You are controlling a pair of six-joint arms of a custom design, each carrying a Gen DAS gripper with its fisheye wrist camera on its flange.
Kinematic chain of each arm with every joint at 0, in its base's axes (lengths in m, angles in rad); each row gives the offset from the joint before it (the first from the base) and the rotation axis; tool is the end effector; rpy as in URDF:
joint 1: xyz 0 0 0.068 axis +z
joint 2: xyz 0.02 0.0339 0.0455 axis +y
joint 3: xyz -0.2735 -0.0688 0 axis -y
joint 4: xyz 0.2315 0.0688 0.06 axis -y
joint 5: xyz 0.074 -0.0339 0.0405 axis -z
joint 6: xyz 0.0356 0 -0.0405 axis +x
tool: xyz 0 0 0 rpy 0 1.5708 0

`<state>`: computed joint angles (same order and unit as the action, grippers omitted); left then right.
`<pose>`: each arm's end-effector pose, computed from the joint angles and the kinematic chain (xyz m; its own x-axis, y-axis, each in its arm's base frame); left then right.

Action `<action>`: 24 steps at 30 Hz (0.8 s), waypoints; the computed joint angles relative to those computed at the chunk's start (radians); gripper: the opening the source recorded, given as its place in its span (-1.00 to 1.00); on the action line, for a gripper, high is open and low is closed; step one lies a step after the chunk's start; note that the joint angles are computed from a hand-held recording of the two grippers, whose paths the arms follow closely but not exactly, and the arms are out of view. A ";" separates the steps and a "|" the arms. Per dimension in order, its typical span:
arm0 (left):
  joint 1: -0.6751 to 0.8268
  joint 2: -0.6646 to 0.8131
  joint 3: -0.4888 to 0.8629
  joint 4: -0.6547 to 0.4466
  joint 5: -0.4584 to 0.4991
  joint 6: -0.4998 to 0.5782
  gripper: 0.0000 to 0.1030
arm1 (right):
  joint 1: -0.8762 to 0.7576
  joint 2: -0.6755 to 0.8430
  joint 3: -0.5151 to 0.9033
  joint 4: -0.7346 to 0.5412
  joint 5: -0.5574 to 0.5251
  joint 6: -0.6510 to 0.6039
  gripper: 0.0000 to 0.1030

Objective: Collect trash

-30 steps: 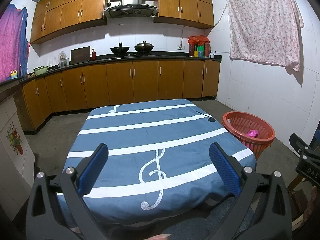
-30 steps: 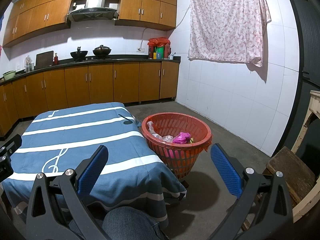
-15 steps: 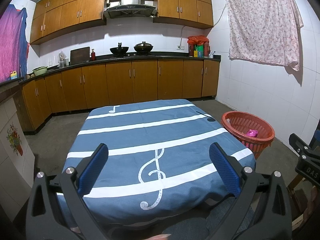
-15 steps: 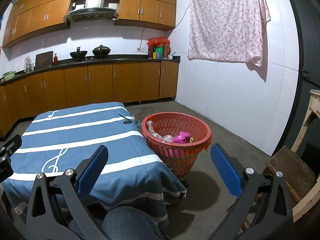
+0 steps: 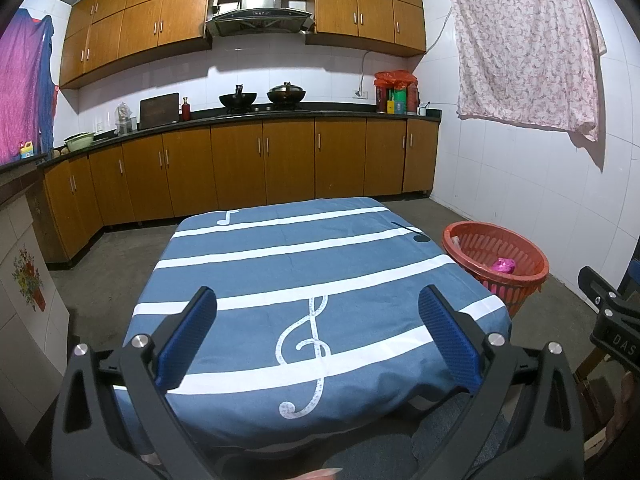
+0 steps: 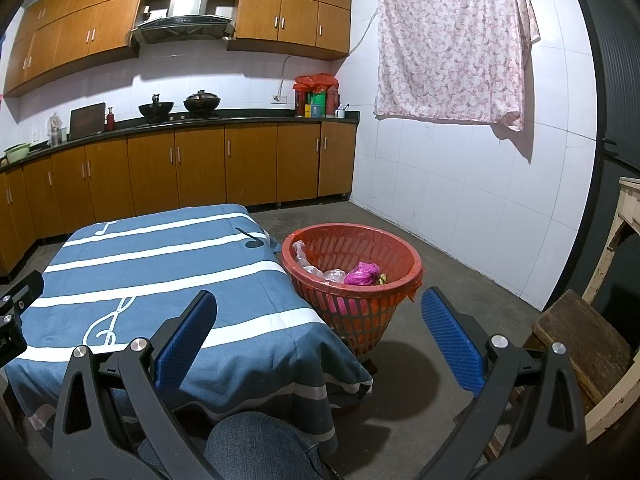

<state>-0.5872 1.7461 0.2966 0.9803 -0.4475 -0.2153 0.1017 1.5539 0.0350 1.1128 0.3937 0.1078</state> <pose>0.2166 -0.1256 0.1123 -0.4058 0.0387 -0.9131 0.0936 0.9956 0.0006 0.1859 0.0052 0.1167 -0.3631 0.0628 -0.9296 0.2976 0.9533 -0.0518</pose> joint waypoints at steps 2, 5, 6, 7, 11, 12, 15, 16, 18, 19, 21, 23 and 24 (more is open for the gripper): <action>-0.002 0.000 -0.001 0.000 -0.002 -0.001 0.92 | 0.000 -0.002 -0.001 -0.001 0.000 0.000 0.97; -0.002 0.000 -0.001 0.000 -0.001 0.000 0.92 | 0.000 -0.004 0.000 -0.005 0.000 0.001 0.97; 0.001 0.000 0.000 0.000 0.001 0.001 0.92 | -0.003 -0.003 0.001 -0.004 -0.003 0.000 0.97; 0.000 0.000 0.000 0.000 0.000 0.001 0.92 | -0.004 -0.003 0.001 -0.003 -0.004 -0.001 0.97; -0.002 -0.002 0.000 -0.003 -0.003 -0.002 0.92 | -0.006 -0.006 0.001 -0.007 -0.006 -0.002 0.97; 0.002 -0.002 0.001 -0.004 0.002 0.000 0.92 | -0.006 -0.009 0.002 -0.010 -0.005 -0.001 0.97; 0.005 -0.001 0.001 -0.003 0.005 0.002 0.92 | -0.006 -0.012 0.002 -0.015 -0.006 -0.001 0.97; 0.005 0.001 0.002 -0.003 0.004 0.002 0.92 | -0.004 -0.017 0.003 -0.021 -0.004 0.000 0.97; -0.001 0.012 0.002 0.005 -0.001 -0.001 0.92 | 0.003 -0.025 0.001 -0.030 0.003 0.005 0.97; -0.005 0.017 0.000 0.010 -0.005 -0.002 0.92 | -0.003 -0.019 0.002 -0.023 -0.003 0.002 0.97; -0.007 0.032 -0.002 0.025 -0.005 -0.004 0.92 | -0.002 -0.024 0.002 -0.029 -0.002 0.002 0.97; -0.010 0.036 -0.003 0.028 -0.007 -0.006 0.92 | 0.000 -0.030 0.002 -0.036 0.000 0.004 0.97; -0.009 0.042 -0.003 0.033 -0.005 -0.005 0.92 | -0.003 -0.028 0.003 -0.034 -0.003 0.002 0.97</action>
<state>-0.5957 1.7884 0.2937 1.0135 -0.4525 -0.2204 0.0987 1.5263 0.0382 1.0791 0.3902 0.1099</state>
